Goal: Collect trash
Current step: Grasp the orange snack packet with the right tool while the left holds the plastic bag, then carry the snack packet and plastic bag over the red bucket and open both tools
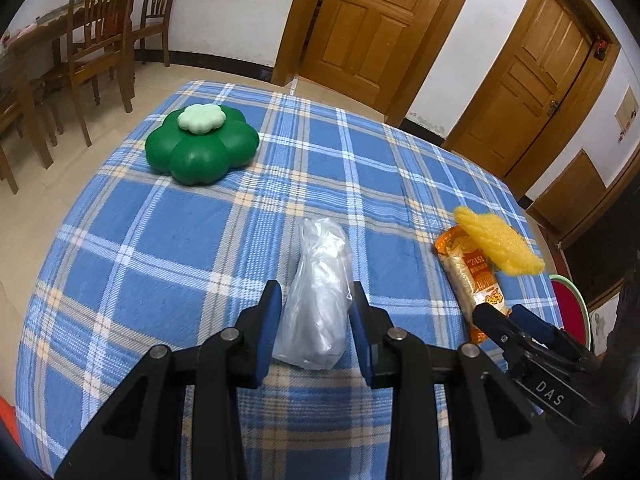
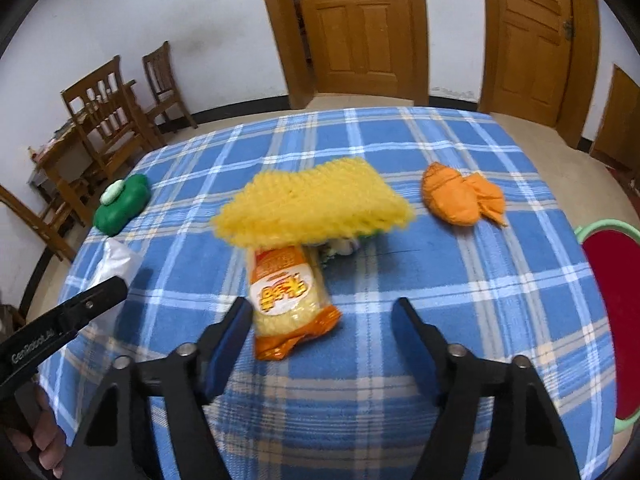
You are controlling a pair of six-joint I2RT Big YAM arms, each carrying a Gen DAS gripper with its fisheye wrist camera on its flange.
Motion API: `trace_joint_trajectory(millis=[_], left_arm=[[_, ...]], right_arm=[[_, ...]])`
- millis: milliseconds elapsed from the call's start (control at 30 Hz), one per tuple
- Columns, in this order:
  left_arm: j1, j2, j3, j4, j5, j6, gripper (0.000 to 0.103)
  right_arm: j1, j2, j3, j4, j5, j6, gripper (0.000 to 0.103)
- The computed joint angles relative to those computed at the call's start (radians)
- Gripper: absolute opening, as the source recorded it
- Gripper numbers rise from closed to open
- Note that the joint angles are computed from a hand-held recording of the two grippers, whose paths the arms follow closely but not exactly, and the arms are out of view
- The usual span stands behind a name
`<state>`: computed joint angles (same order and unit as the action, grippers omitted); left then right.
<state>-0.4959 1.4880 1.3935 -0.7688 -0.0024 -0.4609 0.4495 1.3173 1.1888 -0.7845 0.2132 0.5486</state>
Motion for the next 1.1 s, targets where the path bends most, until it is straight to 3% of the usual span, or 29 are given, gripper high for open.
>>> trace_joint_trajectory(millis=[167,233,733,1100], left_arm=[[-0.003,-0.011,0.001,-0.006,-0.015,-0.009,0.034],[-0.005,-0.015,0.001,-0.012,-0.024,-0.011,0.034],[-0.025,-0.044,-0.001,-0.033,-0.061,-0.009,0.034],[-0.059,-0.064,0.004,-0.042,-0.080,-0.002,0.034]], right_arm=[[0.025,0.010,0.006,0.001,0.000,-0.039,0.034],[0.033,0.008,0.002,0.005,0.008,-0.053,0.030],[0.049,-0.094,-0.073,0.018,-0.062,-0.012,0.027],[0.068,-0.203,-0.133,0.006,-0.047,0.033,0.026]])
